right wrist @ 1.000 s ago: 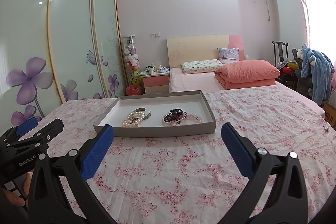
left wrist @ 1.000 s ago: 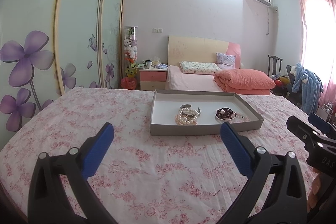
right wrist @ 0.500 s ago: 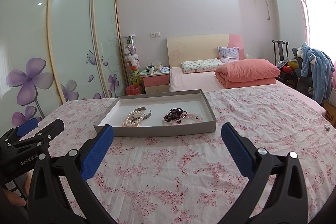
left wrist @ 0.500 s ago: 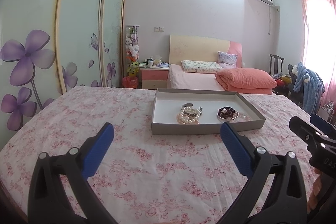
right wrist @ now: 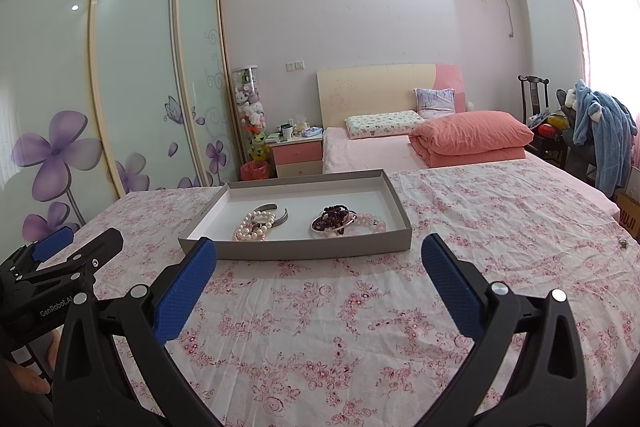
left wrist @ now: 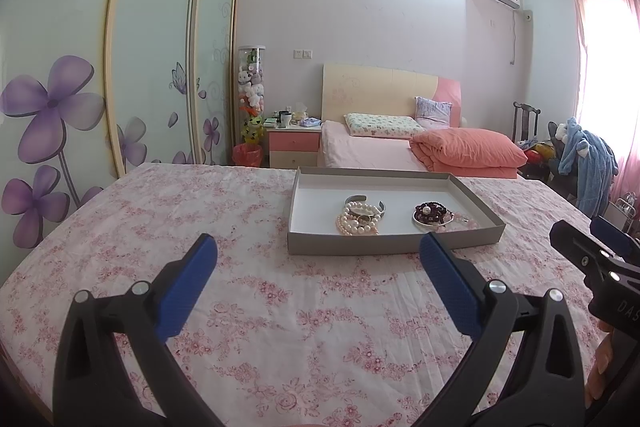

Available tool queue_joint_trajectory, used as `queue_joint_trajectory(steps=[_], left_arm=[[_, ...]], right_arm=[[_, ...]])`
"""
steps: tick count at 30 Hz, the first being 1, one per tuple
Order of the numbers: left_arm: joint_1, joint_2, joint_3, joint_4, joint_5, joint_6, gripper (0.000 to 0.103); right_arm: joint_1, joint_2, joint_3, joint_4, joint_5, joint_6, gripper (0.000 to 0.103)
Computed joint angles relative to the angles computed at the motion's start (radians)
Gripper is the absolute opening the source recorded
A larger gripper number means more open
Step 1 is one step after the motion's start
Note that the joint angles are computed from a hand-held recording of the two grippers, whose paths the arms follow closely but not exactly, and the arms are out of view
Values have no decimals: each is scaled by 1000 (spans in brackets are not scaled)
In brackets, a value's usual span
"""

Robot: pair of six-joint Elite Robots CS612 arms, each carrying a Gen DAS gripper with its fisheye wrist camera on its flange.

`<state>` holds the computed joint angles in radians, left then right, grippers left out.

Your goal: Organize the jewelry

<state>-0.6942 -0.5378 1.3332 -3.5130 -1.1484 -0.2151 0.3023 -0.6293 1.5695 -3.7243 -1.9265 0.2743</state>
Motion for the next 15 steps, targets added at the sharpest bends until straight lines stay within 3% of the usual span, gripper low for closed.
queue_joint_trajectory(steps=[15], left_arm=[[0,-6,1,12,0,-7,99]], right_arm=[[0,-1,0,1,0,1,101]])
